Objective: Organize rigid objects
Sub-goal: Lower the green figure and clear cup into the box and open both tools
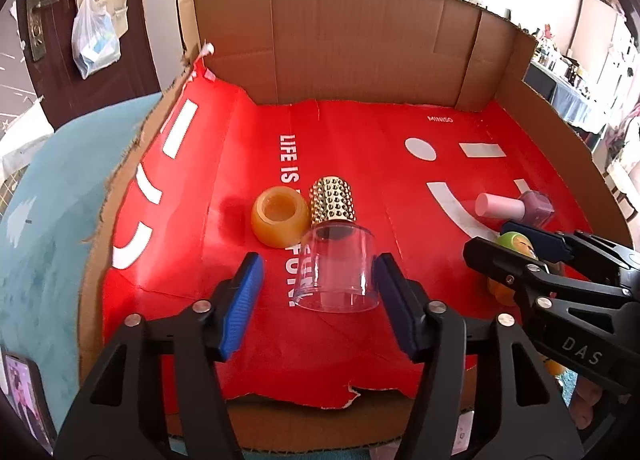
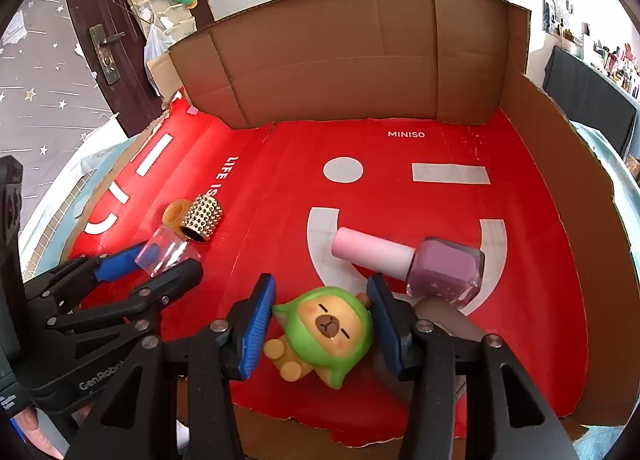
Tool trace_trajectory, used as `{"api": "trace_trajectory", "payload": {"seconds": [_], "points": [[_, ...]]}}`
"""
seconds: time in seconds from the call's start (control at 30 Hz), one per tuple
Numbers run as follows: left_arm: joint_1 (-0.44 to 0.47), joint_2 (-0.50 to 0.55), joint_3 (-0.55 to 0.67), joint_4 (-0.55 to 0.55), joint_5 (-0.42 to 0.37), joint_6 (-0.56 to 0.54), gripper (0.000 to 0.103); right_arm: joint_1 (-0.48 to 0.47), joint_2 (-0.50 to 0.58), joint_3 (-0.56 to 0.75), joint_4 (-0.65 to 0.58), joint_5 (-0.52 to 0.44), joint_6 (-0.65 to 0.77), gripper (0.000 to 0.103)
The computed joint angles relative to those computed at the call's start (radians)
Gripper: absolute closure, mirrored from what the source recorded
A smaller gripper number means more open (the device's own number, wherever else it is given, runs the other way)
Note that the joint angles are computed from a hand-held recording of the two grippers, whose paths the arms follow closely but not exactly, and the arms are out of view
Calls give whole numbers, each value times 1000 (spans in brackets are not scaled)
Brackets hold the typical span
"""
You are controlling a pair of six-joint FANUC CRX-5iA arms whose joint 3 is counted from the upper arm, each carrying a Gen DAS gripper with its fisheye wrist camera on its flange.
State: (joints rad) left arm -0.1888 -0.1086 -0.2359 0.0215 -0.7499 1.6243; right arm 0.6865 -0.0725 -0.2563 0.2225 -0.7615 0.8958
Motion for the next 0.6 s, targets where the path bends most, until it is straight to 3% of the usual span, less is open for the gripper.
{"api": "trace_trajectory", "payload": {"seconds": [0.07, 0.5, 0.6], "points": [[-3, -7, 0, -11, 3, 9, 35, -1, -2, 0, -5, 2, 0, 53], [-13, -37, -5, -29, -3, 26, 29, -5, -29, -14, -24, 9, -3, 51], [-13, -47, -9, -32, -3, 32, 29, -5, -39, -17, -34, 13, 1, 46]]}}
